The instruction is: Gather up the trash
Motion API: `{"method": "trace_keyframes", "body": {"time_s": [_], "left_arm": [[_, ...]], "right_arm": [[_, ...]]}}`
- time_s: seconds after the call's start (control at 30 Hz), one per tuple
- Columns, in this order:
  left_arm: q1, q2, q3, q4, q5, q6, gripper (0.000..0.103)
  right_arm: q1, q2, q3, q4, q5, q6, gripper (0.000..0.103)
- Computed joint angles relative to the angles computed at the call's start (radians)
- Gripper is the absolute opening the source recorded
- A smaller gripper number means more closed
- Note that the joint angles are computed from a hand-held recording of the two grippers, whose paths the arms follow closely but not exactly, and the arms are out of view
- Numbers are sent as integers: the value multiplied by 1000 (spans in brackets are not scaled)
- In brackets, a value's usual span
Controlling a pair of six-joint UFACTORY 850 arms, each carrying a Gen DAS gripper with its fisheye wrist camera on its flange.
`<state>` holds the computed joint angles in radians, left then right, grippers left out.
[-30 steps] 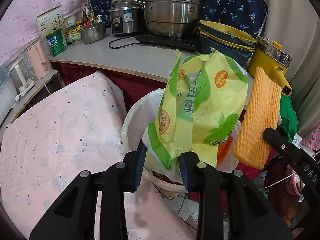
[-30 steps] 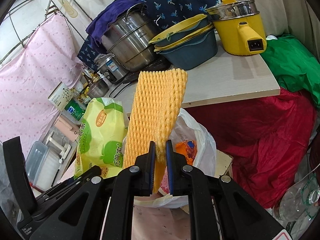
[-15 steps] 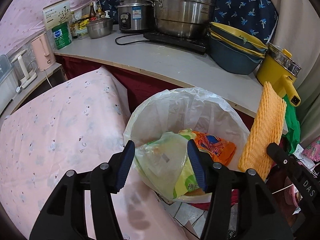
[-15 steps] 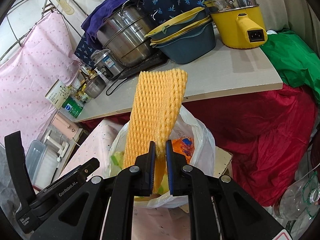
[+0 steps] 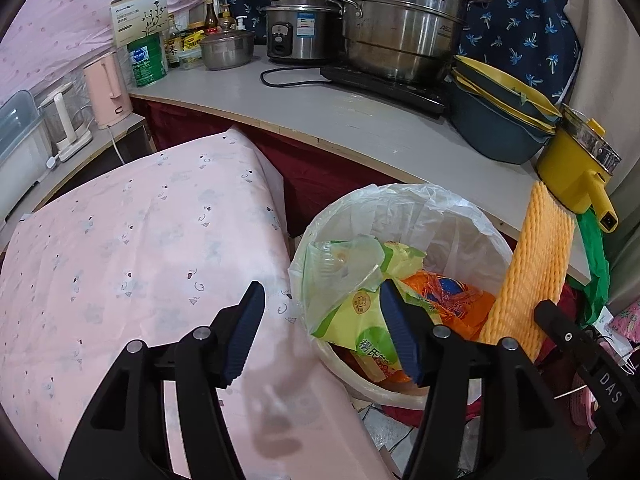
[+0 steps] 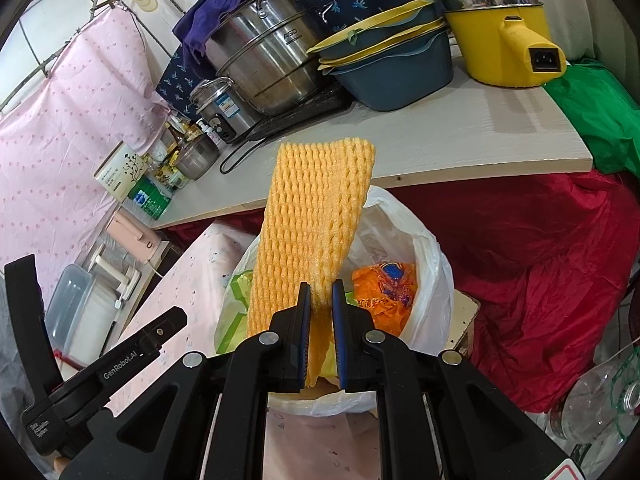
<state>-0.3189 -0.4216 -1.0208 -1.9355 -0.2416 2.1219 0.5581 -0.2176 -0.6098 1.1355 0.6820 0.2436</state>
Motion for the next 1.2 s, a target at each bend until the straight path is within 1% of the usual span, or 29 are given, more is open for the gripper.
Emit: {"method": "trace_keyframes", "body": {"time_s": [0.13, 0.3, 0.37, 0.5, 0.57, 0.6, 0.63, 0.67, 0.7, 0.77, 0.87, 0.97, 1.1, 1.17, 1.2], "left_arm": [[15, 0, 1, -31, -4, 34, 57], [30, -8, -3, -26, -4, 31, 57], [34, -12, -6, -19, -3, 24, 57], [43, -16, -9, -10, -1, 13, 57], [47, -18, -9, -13, -1, 17, 57], [48, -19, -9, -17, 0, 21, 59], [49, -17, -6, -31, 0, 33, 65], [51, -14, -2, -58, -2, 58, 67], [53, -9, 4, -85, -7, 84, 67], [54, -3, 10, -83, -11, 86, 68], [58, 10, 24, -110, -17, 123, 68], [64, 24, 37, -111, -24, 126, 69], [73, 44, 57, -151, -31, 172, 71], [78, 53, 66, -161, -34, 184, 73], [81, 58, 72, -175, -34, 199, 78]], "right_arm": [[-6, -19, -21, -16, -14, -5, 10], [-24, -49, -49, -50, -41, -4, 11], [-31, -62, -61, -67, -54, 3, 16], [-37, -75, -75, -78, -64, 18, 18], [-37, -76, -78, -77, -65, 13, 21], [-36, -78, -80, -74, -64, 9, 22], [-34, -78, -83, -69, -64, 1, 22], [-33, -77, -85, -66, -64, -5, 22], [-31, -76, -86, -62, -65, -12, 22], [-25, -73, -89, -47, -64, -33, 23], [-12, -65, -95, -13, -58, -82, 28], [5, -60, -104, 30, -49, -137, 32], [25, -52, -115, 78, -38, -208, 39], [36, -50, -120, 100, -30, -238, 44], [43, -49, -123, 114, -25, -255, 47]]}}
